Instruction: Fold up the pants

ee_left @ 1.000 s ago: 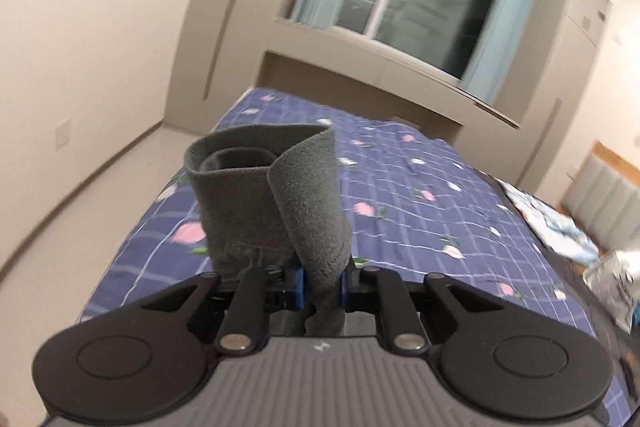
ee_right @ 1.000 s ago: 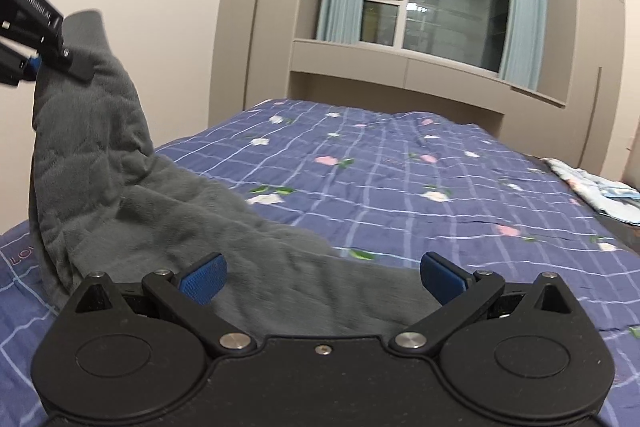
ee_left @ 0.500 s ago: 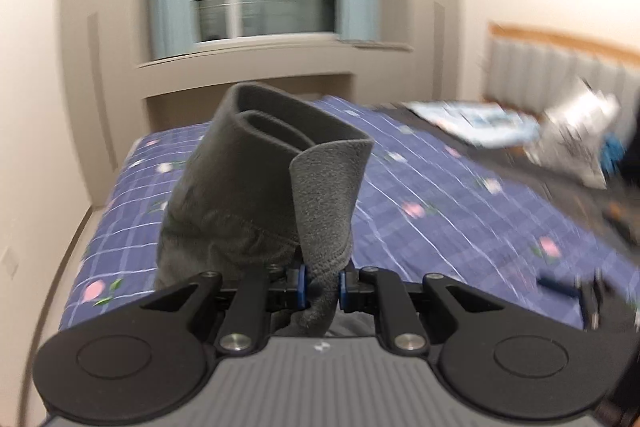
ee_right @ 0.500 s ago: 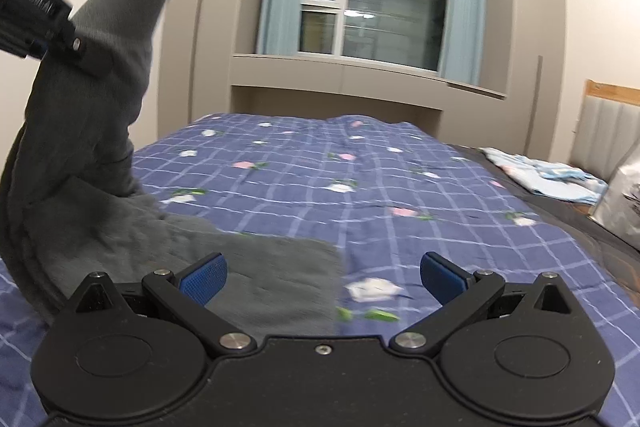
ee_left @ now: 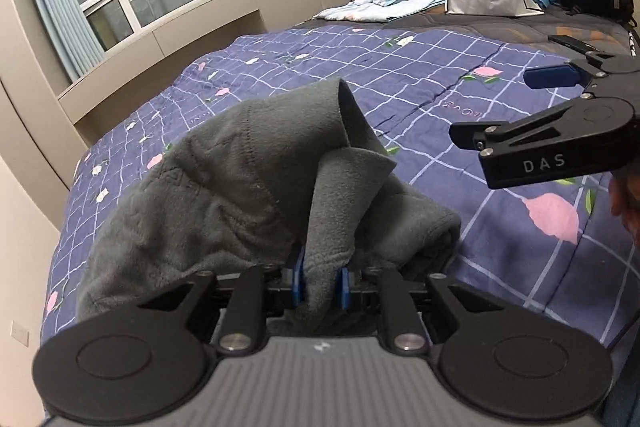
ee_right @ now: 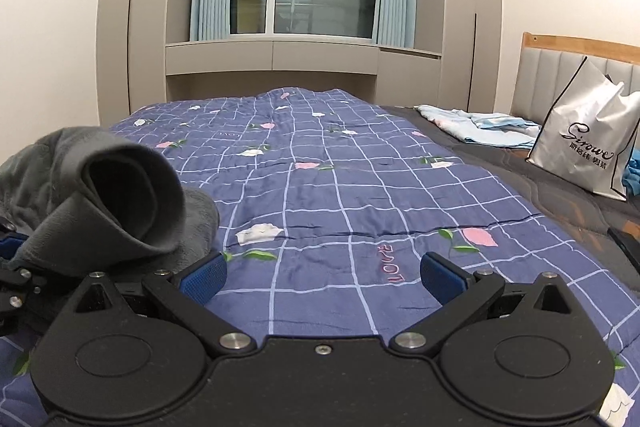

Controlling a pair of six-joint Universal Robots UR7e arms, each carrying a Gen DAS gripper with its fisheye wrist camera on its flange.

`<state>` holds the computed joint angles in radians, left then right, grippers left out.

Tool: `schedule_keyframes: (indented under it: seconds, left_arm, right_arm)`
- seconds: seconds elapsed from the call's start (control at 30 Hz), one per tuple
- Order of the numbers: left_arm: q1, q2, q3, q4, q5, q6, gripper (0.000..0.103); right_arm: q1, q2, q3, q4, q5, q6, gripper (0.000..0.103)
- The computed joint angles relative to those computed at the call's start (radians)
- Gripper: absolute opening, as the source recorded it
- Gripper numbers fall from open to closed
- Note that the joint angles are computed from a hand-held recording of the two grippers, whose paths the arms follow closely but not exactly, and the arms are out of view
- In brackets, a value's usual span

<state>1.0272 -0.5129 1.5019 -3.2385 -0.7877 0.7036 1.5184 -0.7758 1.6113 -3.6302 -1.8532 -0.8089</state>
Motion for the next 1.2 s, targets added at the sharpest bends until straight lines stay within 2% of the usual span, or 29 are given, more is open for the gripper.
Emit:
schedule_keyframes:
  seconds: [0.03,0.07,0.1,0.13,0.2,0.27,0.47,0.57,0.73,0.8,1.0,1.2]
  left_arm:
    - [-0.003,-0.008,0.006,0.01,0.002,-0.02,0.025]
    - [-0.003,-0.02,0.015,0.029,-0.006,-0.048,0.038]
    - [0.001,-0.045,0.026,0.065,-0.03,-0.085,0.062]
    - [0.006,-0.073,0.04,0.112,-0.072,-0.141,0.069]
    - [0.012,-0.113,0.065,0.133,-0.135,-0.201,0.072]
    - [0.01,-0.137,0.088,0.123,-0.145,-0.212,0.075]
    - [-0.004,-0.199,0.133,0.017,-0.059,-0.254,0.1]
    - [-0.007,-0.214,0.114,0.016,0.051,-0.301,0.102]
    - [0.017,-0.255,0.102,0.143,0.205,-0.437,0.103]
    - [0.032,-0.269,0.107,0.169,0.245,-0.497,0.103]
    - [0.077,-0.314,0.115,0.235,0.211,-0.64,0.103]
    - [0.101,-0.313,0.101,0.211,0.182,-0.637,0.103]
  right_arm:
    - [0.001,0.002,-0.005,0.003,0.0,0.003,0.103]
    - [0.002,0.004,-0.009,0.007,0.002,0.006,0.103]
    - [0.004,0.004,-0.01,0.007,0.008,0.007,0.103]
    - [0.006,0.005,-0.009,0.005,0.018,0.007,0.103]
    - [0.012,0.004,-0.013,0.015,0.035,0.015,0.103]
    - [0.017,0.002,-0.02,0.037,0.047,0.027,0.103]
    - [0.038,0.003,-0.038,0.079,0.058,0.042,0.103]
    - [0.049,0.0,-0.041,0.109,0.069,0.063,0.103]
    - [0.069,0.002,-0.048,0.149,0.091,0.113,0.103]
    - [0.075,0.001,-0.051,0.177,0.106,0.143,0.103]
    - [0.085,-0.022,-0.053,0.277,0.135,0.258,0.103]
    - [0.081,-0.056,-0.045,0.361,0.161,0.354,0.103]
